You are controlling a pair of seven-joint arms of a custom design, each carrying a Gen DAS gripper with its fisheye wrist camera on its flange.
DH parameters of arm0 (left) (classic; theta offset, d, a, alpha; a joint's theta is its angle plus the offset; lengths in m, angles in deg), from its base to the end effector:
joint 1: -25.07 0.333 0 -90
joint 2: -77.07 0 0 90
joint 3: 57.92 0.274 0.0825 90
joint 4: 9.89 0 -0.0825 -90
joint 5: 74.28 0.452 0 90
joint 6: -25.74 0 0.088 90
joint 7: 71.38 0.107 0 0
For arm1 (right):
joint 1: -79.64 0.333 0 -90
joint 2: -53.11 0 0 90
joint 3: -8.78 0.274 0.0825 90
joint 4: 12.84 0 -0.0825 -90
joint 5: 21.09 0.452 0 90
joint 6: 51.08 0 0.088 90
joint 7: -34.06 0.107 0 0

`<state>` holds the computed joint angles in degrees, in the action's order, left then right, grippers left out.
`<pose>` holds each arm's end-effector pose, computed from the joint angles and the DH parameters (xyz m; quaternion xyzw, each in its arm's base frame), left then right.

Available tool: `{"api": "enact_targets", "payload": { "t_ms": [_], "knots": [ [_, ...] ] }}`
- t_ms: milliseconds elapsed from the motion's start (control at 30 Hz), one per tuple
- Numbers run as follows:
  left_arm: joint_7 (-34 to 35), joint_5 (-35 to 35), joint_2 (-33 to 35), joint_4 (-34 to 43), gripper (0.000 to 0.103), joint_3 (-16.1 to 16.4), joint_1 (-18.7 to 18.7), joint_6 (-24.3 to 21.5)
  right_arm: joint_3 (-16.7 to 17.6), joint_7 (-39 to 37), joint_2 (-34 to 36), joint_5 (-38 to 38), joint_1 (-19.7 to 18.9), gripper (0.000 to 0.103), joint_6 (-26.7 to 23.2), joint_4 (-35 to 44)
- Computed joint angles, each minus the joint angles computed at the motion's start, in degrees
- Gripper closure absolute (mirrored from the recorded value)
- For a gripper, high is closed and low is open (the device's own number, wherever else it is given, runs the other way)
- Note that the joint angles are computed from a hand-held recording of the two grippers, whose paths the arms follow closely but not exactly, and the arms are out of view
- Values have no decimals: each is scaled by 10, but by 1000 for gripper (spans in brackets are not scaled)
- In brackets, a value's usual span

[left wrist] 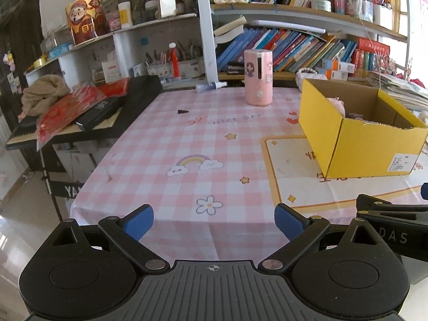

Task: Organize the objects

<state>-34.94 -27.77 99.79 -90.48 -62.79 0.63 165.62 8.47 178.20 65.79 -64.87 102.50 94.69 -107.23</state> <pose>0.6816 -0.3692 0.4980 -0.6296 0.6438 -0.2705 0.3405 0.6721 0.2888 0.4966 -0.6205 0.6559 -0.3341 0.2704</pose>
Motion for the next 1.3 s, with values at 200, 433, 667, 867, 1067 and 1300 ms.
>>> {"api": "enact_targets", "payload": {
  "t_ms": [200, 433, 667, 867, 1067, 1300],
  "knots": [
    [-1, -6, -6, -7, 5, -2, 2, -8, 1, -2, 0, 3, 1, 7, -4, -1],
    [-6, -10, -10, -12, 4, -4, 3, -15, 2, 0, 0, -1, 4, 7, -13, 1],
    [-7, -9, -11, -11, 5, -7, 4, -21, 2, 0, -1, -1, 4, 7, -14, 0],
    [-1, -20, -10, -9, 5, -9, 6, -24, 2, -1, -1, -1, 3, 7, -13, 0],
    [-2, -13, -10, -9, 5, -7, 3, -25, 2, -1, -1, -1, 3, 8, -14, 0],
    [4, -15, -7, -6, 5, -8, 4, -19, 2, 0, -1, 2, 2, 8, -17, -1]
  ]
}}
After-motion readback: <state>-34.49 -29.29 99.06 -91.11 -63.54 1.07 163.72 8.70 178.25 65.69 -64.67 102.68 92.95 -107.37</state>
